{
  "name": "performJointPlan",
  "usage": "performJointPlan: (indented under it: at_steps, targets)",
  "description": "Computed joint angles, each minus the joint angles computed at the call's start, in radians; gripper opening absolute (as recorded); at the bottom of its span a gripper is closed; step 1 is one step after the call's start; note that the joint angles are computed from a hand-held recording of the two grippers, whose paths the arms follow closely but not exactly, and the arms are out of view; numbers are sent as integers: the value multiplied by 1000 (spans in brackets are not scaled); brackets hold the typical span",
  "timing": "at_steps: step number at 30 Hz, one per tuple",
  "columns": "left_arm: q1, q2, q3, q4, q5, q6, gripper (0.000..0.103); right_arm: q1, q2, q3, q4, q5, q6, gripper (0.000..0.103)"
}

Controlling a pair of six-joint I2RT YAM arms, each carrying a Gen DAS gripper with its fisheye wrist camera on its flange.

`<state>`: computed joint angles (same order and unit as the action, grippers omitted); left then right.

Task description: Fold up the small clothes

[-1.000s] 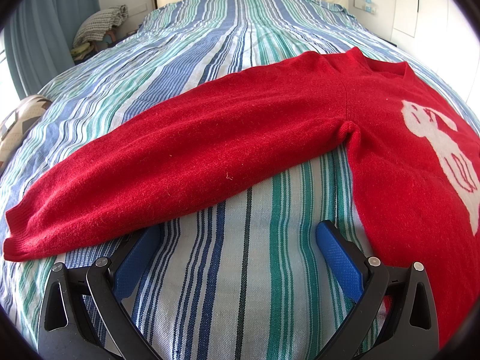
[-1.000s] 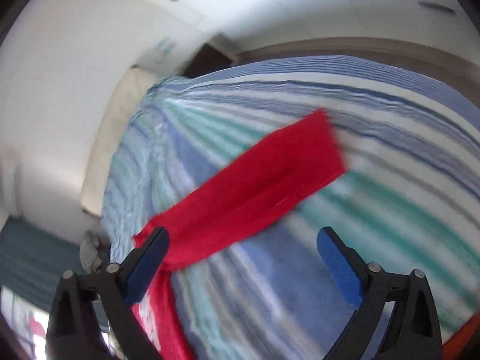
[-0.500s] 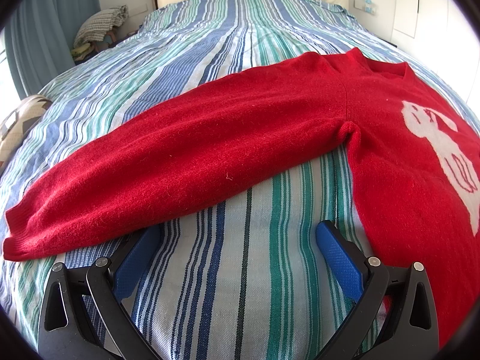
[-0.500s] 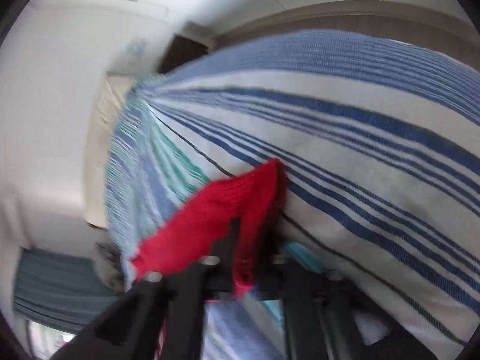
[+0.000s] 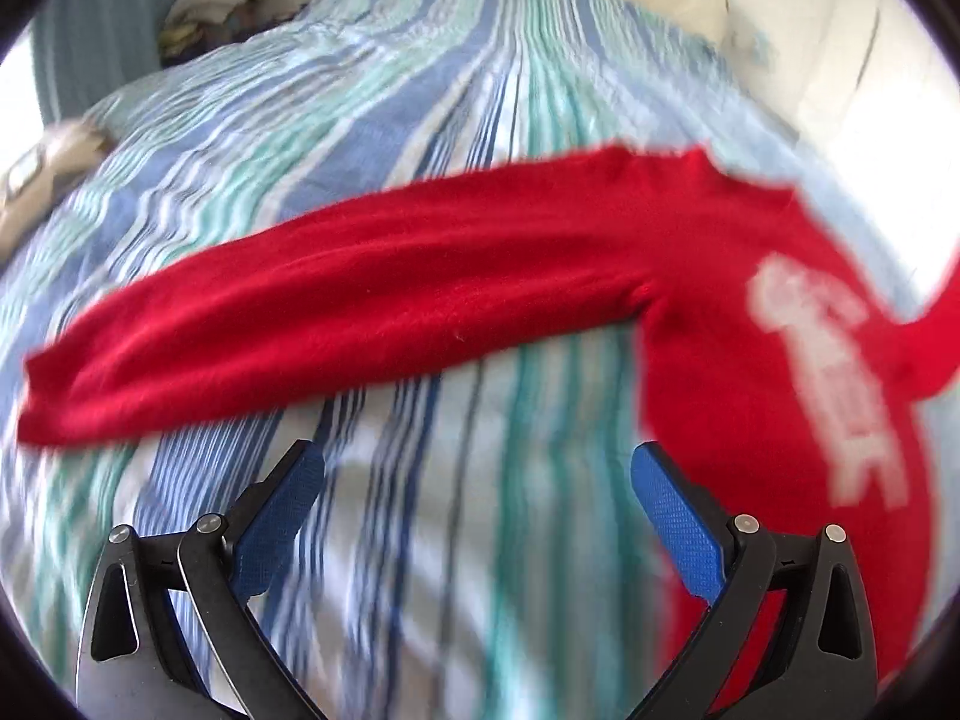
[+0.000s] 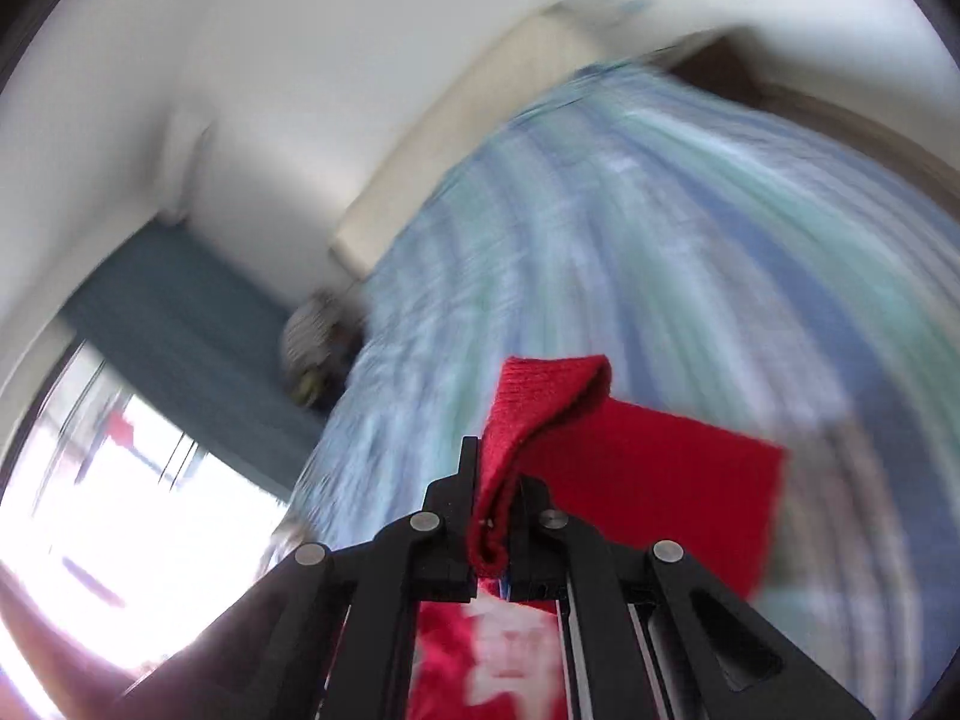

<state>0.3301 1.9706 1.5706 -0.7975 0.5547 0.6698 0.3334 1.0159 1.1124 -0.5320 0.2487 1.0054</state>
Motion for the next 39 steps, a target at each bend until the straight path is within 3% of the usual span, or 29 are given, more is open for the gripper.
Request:
performJointPlan:
  at_steps: [3, 5, 6, 7, 10, 15, 18, 20, 21, 22, 24, 26, 29, 33, 36, 39]
  targets:
    - [76, -80, -69, -11, 108, 38, 103, 60, 319, 188, 132, -93, -70, 7]
    - [101, -105, -122, 32, 138, 73, 103, 59, 486, 278, 165, -192, -84, 33]
    - [110, -107, -137, 51, 145, 90, 103, 55, 545, 299, 182, -240, -62, 68]
    - [114, -101, -143, 66, 143, 98, 103, 49, 557, 270, 228, -268, -41, 76]
    - [111, -44, -88, 57, 126, 64, 103, 29, 503, 139, 336, -291, -12, 76]
    - [94, 26, -21, 50, 120, -24, 103, -87, 370, -21, 221, -278, 6, 76]
    - [68, 31, -42, 71, 88, -16, 103, -195, 382, -163, 306, -431, 24, 74]
    - [56, 21, -80, 111, 59, -12, 103, -204, 429, -231, 286, -438, 42, 73]
    - [50, 13, -103, 136, 40, -8, 103, -203, 453, -251, 214, -404, 42, 63]
    - [49, 4, -122, 149, 30, 0, 103, -203, 463, -282, 213, -381, 45, 33]
    - [39, -4, -153, 185, -3, 10, 103, -216, 391, -375, 227, -318, 66, 2]
    - [33, -18, -188, 225, -16, 10, 103, -197, 308, -383, 162, -254, 71, 4]
    - [20, -38, -240, 290, -47, 11, 103, -117, 240, -299, 31, -161, -22, 16]
    - [10, -59, -287, 346, -69, 22, 103, 16, 211, -308, 34, -192, 9, 47]
    - [21, -46, -264, 312, -57, 38, 103, 165, 242, -364, 0, -157, 109, 50]
    - [30, -33, -236, 267, -44, 59, 103, 409, 209, -321, -157, 68, 267, 50]
